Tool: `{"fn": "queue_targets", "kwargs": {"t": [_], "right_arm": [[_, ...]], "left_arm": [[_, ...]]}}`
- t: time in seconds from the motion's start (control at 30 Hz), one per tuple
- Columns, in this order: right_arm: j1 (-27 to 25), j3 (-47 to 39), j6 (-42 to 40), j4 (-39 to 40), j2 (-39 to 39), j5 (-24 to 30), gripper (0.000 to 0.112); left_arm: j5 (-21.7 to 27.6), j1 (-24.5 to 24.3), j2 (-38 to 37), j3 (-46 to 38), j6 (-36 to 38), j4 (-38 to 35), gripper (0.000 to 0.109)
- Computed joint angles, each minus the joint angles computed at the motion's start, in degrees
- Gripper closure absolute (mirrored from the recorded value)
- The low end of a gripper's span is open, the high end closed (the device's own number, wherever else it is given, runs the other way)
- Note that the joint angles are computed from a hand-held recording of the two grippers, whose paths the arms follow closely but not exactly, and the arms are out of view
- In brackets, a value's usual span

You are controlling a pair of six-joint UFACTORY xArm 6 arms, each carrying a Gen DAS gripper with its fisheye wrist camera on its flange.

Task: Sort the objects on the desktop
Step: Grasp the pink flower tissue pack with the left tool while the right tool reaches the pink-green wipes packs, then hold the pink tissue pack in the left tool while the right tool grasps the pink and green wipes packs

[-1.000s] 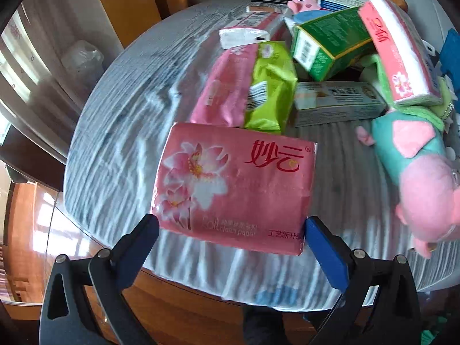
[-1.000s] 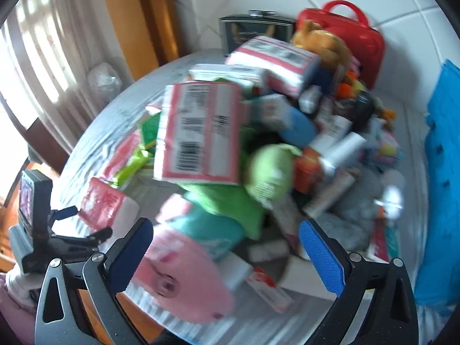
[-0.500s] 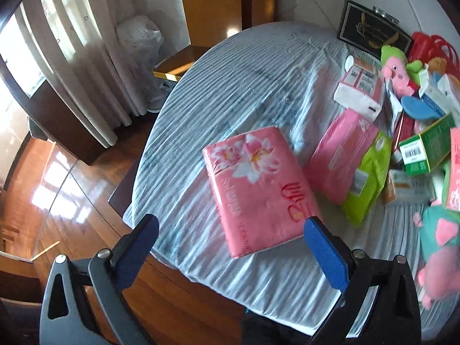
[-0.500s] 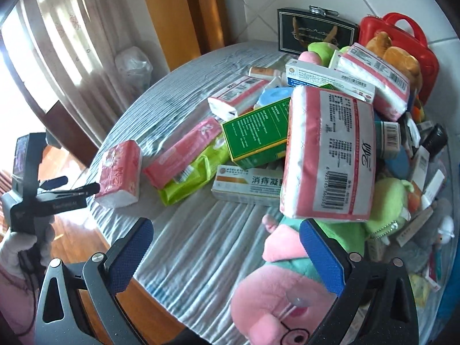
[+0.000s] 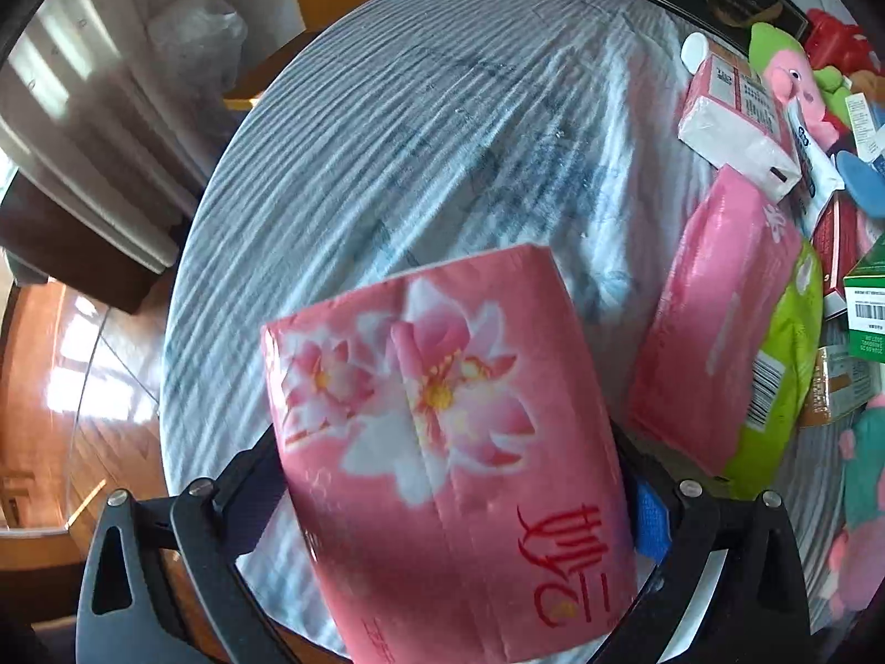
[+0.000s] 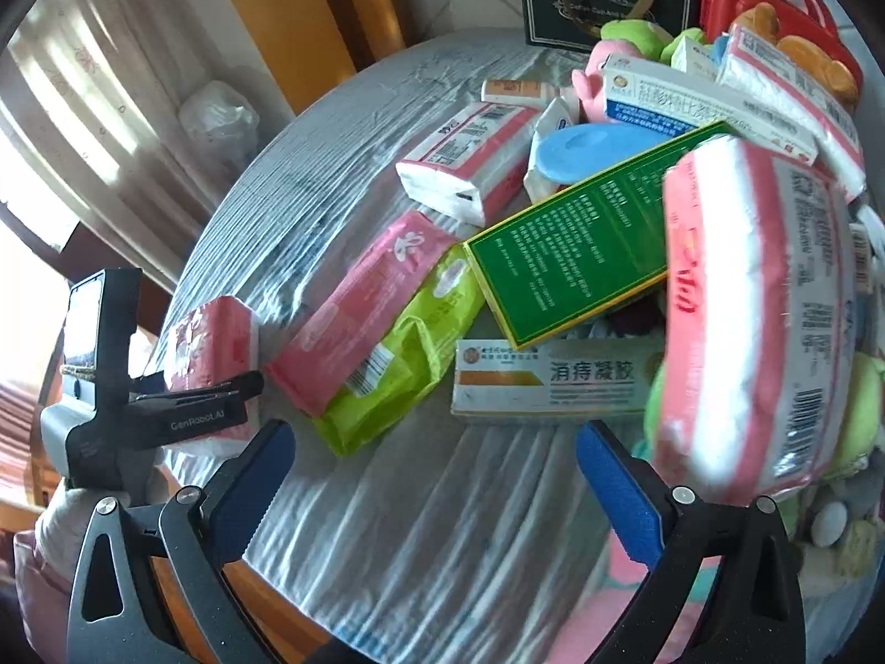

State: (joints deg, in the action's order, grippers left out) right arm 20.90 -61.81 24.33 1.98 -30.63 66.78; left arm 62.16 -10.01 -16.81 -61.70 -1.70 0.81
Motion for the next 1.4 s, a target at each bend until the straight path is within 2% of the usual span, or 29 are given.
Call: {"fn": "queue_targets", "kwargs": {"t": [0.1, 0.2, 0.27, 0.4, 0.47, 0.57, 0.6, 0.7, 0.9, 0.97, 1.0, 1.03, 1.13, 1.27, 1.4], "right_arm": [[2.5, -2.2, 8.1, -1.3, 5.4, -1.6, 0.009], [5.3, -6.2, 16.8, -6.4, 11.8, -1.6, 0.009], [5.5, -8.7, 20.7, -6.4, 15.8, -0.8, 0.009], [6.0, -12.3, 27.2, -8.5, 21.5, 3.3, 0.009], [5.9, -12.2, 29.1, -7.8, 22.2, 3.5, 0.009], [6.4, -13.9, 29.7, -7.8, 24.5, 4.8, 0.009], [6.4, -14.1, 29.7, -7.3, 25.0, 4.5, 0.009], [7.6, -16.5, 29.2, -10.3, 27.3, 6.8, 0.009], [7.6, -15.8, 30.4, -9.9, 26.8, 6.2, 0.009], [6.6, -14.1, 32.4, -7.9, 24.8, 2.9, 0.009], [7.0, -13.8, 34.2, -10.1, 24.1, 1.3, 0.009], [7.3, -14.9, 34.3, -11.4, 24.8, 2.1, 0.009], [6.8, -18.1, 33.4, -9.4, 29.0, 5.8, 0.009], [8.5, -18.3, 33.0, -11.6, 30.3, 5.1, 0.009], [8.3, -15.0, 28.4, -9.9, 28.4, 3.9, 0.009]], "left_arm": [[-1.9, 2.7, 3.1, -2.8, 9.0, -2.5, 0.009], [-0.8, 4.3, 6.4, -6.6, 16.9, -6.2, 0.009], [0.0, 5.1, 8.4, -8.5, 20.9, -7.3, 0.009], [4.0, 6.4, 8.2, -9.1, 22.6, -9.2, 0.009], [6.6, 7.2, 7.0, -8.3, 22.8, -10.0, 0.009], [7.2, 6.7, 7.4, -7.4, 23.6, -8.5, 0.008], [5.7, 6.5, 7.1, -6.7, 24.2, -7.8, 0.008], [5.6, 6.0, 7.8, -7.2, 25.5, -6.7, 0.007], [4.4, 6.8, 6.9, -5.6, 27.2, -7.6, 0.006], [3.3, 7.2, 6.1, -4.6, 28.3, -8.2, 0.006], [2.8, 7.4, 5.7, -4.0, 28.5, -8.5, 0.006], [2.4, 7.1, 5.9, -4.0, 28.2, -8.6, 0.006], [3.0, 7.8, 5.4, -3.6, 28.6, -8.8, 0.006], [5.0, 9.7, 5.5, -4.8, 29.9, -10.9, 0.011], [4.3, 10.5, 6.2, -5.8, 31.2, -11.8, 0.014]]}}
